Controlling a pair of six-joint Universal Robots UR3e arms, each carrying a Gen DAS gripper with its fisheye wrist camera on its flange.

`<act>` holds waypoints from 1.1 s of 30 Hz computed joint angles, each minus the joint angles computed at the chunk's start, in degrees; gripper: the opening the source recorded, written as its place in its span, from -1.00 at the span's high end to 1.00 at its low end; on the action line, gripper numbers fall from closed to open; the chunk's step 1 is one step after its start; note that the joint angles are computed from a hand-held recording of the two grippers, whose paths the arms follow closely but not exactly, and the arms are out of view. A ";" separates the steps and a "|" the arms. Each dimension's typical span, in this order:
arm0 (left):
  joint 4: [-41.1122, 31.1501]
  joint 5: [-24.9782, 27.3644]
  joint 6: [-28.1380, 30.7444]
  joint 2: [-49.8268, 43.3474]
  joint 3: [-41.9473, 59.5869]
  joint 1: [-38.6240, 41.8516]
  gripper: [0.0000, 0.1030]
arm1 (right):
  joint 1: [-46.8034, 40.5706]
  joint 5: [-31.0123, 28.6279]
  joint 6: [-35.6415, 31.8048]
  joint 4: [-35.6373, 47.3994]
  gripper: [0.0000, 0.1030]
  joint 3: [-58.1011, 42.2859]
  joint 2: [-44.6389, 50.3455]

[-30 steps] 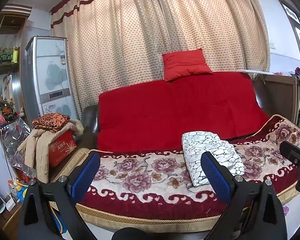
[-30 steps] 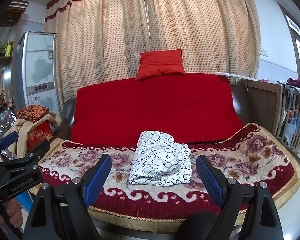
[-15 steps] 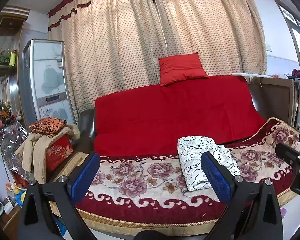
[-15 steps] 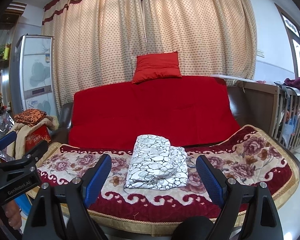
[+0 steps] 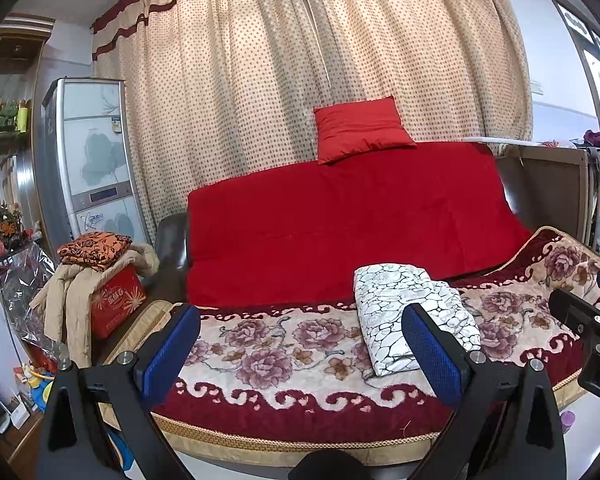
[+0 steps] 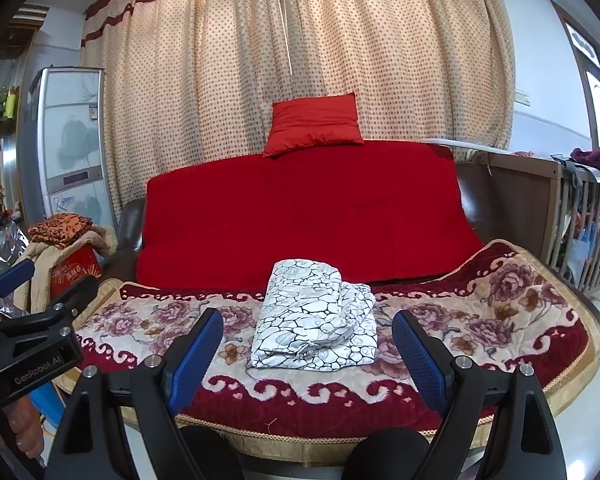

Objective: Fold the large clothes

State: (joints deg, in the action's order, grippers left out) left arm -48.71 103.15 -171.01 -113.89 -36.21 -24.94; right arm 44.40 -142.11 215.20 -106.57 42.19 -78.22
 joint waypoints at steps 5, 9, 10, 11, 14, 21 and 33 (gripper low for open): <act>0.26 0.11 0.66 0.91 -1.42 0.12 -0.95 | 0.14 -0.21 0.18 -0.85 -0.73 0.79 -0.35; 1.00 -0.22 0.85 2.26 -3.63 0.97 -0.95 | 0.35 -0.08 0.07 -1.12 -0.73 -0.22 0.72; 1.30 -0.32 0.90 2.76 -4.45 1.34 -0.95 | 0.44 0.07 0.01 -1.08 -0.73 -0.83 1.23; 1.41 -0.26 0.92 2.96 -4.78 1.53 -0.95 | 0.56 0.05 -0.03 -1.05 -0.73 -1.23 1.60; 1.87 -0.65 0.78 4.06 -6.56 2.60 -0.95 | 0.78 0.28 -0.50 -1.17 -0.73 -2.67 2.93; 2.41 -1.44 0.38 5.16 -8.57 4.25 -0.95 | 1.55 0.44 -1.10 -0.60 -0.73 -6.67 6.23; -0.05 -2.66 -1.49 0.27 -3.82 5.02 -0.95 | -1.45 3.41 -3.24 0.54 -0.73 -10.02 8.94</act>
